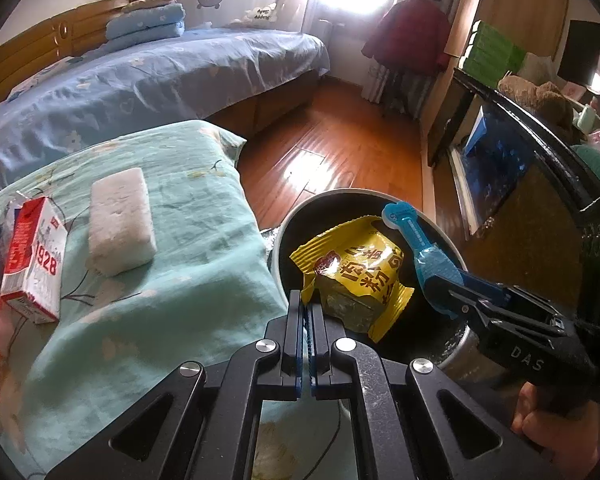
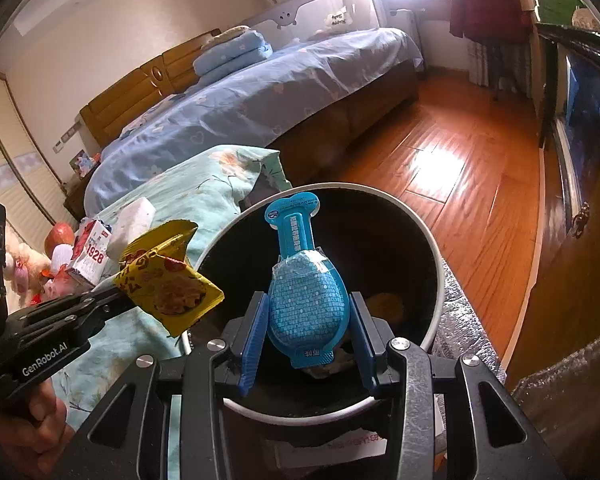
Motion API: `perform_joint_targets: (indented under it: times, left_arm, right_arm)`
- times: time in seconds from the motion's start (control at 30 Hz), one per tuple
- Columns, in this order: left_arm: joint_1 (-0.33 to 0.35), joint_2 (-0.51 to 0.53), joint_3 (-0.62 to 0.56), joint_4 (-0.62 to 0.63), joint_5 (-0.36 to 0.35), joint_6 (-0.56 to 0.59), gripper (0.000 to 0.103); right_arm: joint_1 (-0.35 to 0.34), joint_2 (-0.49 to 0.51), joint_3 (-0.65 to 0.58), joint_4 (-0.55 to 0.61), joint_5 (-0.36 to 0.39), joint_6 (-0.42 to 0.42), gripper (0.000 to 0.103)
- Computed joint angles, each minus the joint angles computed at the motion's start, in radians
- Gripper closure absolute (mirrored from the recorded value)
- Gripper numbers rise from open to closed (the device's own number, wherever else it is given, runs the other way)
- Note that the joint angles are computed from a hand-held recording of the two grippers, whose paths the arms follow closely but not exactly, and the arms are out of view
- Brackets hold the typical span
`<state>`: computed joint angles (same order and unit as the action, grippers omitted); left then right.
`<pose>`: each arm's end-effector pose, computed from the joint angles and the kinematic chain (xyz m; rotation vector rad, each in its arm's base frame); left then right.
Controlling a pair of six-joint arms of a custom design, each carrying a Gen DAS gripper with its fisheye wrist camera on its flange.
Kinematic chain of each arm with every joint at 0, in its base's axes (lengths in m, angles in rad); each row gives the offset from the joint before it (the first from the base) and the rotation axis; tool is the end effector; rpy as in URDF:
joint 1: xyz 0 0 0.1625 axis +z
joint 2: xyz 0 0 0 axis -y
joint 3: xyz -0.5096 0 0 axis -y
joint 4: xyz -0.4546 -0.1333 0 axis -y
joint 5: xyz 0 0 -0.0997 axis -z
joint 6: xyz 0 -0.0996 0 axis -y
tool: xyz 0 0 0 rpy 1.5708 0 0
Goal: Collect trash
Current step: 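Carry the bottle and packet over the bin and open both tools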
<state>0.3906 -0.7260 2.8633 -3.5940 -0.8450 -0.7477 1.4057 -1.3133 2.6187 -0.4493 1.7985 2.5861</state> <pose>-0.1346 -0.2711 0.0319 0.6004 2.4755 -0.7114 0.0703 -0.2523 0.0780 0.3910 -2.5438 0.7948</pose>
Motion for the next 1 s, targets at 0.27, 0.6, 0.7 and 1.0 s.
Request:
perform_joint_targets:
  times: [0.27,0.6,0.7,1.0]
  left_arm:
    - [0.053,0.005,-0.035,0.007,-0.006,0.052,0.103]
    - [0.077,0.011,-0.060,0.016,-0.003,0.073,0.103]
    - [0.080,0.011,-0.062,0.019,-0.003,0.075,0.103]
    - [0.083,0.014,-0.065,0.005,-0.007,0.083,0.103]
  right_arm:
    - [-0.015,0.001,-0.013,0.014,-0.002,-0.003,0.062]
    - [-0.021,0.013,-0.025,0.019,0.004,-0.003,0.062]
    - [-0.021,0.014,-0.026,0.019,0.004,-0.005,0.062]
    - [-0.024,0.021,-0.033,0.023,0.005,-0.008,0.063]
